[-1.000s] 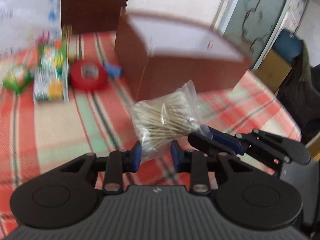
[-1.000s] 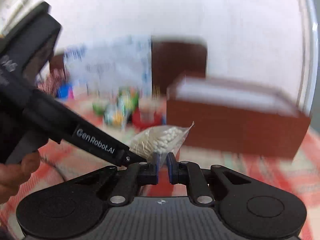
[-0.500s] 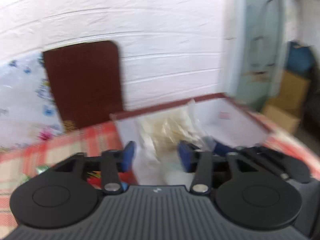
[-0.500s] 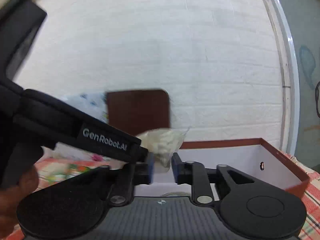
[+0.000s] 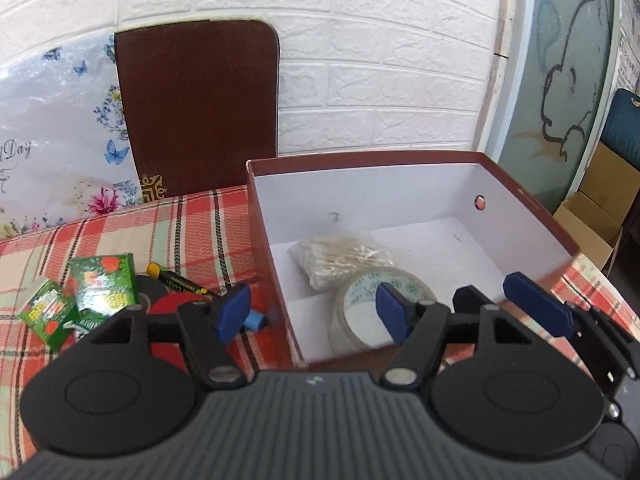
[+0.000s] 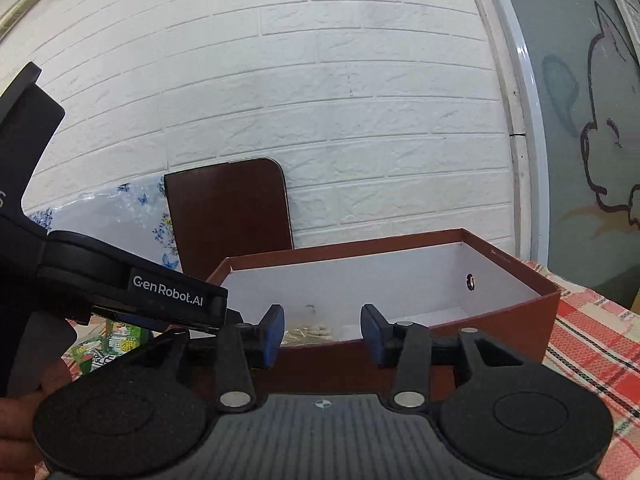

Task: Organize objects
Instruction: 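Withdraw the right gripper from the box toward the table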

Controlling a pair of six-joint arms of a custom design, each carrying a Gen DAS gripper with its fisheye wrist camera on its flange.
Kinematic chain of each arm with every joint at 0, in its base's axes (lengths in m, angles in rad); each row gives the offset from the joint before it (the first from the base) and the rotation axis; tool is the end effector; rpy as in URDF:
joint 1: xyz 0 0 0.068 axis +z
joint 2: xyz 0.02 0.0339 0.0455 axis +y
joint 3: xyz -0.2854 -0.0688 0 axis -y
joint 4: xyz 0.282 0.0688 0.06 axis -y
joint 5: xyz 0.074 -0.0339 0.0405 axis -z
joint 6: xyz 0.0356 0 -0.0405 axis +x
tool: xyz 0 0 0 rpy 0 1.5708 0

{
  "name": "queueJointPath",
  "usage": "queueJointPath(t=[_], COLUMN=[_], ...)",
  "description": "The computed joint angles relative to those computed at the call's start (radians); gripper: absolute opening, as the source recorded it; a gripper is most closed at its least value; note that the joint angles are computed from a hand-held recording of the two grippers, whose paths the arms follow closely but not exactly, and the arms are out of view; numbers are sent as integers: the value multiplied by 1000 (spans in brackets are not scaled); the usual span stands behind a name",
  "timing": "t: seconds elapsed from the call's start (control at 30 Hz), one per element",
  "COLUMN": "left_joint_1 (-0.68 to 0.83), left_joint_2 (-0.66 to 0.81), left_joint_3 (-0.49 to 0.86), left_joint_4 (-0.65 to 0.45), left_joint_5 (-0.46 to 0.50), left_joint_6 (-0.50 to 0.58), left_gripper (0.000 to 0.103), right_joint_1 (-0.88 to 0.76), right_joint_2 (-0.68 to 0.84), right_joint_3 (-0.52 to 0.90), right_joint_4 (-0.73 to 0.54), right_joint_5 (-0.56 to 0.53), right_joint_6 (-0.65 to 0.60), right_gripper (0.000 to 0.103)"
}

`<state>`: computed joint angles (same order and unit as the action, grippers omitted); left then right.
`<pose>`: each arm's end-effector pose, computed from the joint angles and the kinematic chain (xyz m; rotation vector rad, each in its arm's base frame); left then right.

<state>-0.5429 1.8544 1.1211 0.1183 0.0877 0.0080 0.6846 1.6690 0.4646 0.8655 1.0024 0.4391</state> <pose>0.3742 -0.2294 0.1802 0.6496 2.1135 -0.3961 0.2459 0.1620 0.1248 0.4289 1.6996 -0.1414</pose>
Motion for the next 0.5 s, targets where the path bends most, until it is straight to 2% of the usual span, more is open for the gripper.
queueJointPath(t=[0.13, 0.33, 0.5], left_joint_1=[-8, 33, 87], left_joint_2=[-109, -175, -156], left_joint_3=[-143, -288, -356], left_joint_4=[51, 50, 24], left_joint_5=[-38, -75, -126], left_joint_6=[19, 12, -4], left_gripper=[74, 75, 76], right_joint_1=[76, 163, 222], right_joint_2=[-56, -51, -4], right_joint_3=[-6, 42, 96], right_joint_4=[-191, -482, -601], right_joint_5=[28, -29, -115], right_joint_6=[158, 420, 500], right_gripper=[43, 43, 45])
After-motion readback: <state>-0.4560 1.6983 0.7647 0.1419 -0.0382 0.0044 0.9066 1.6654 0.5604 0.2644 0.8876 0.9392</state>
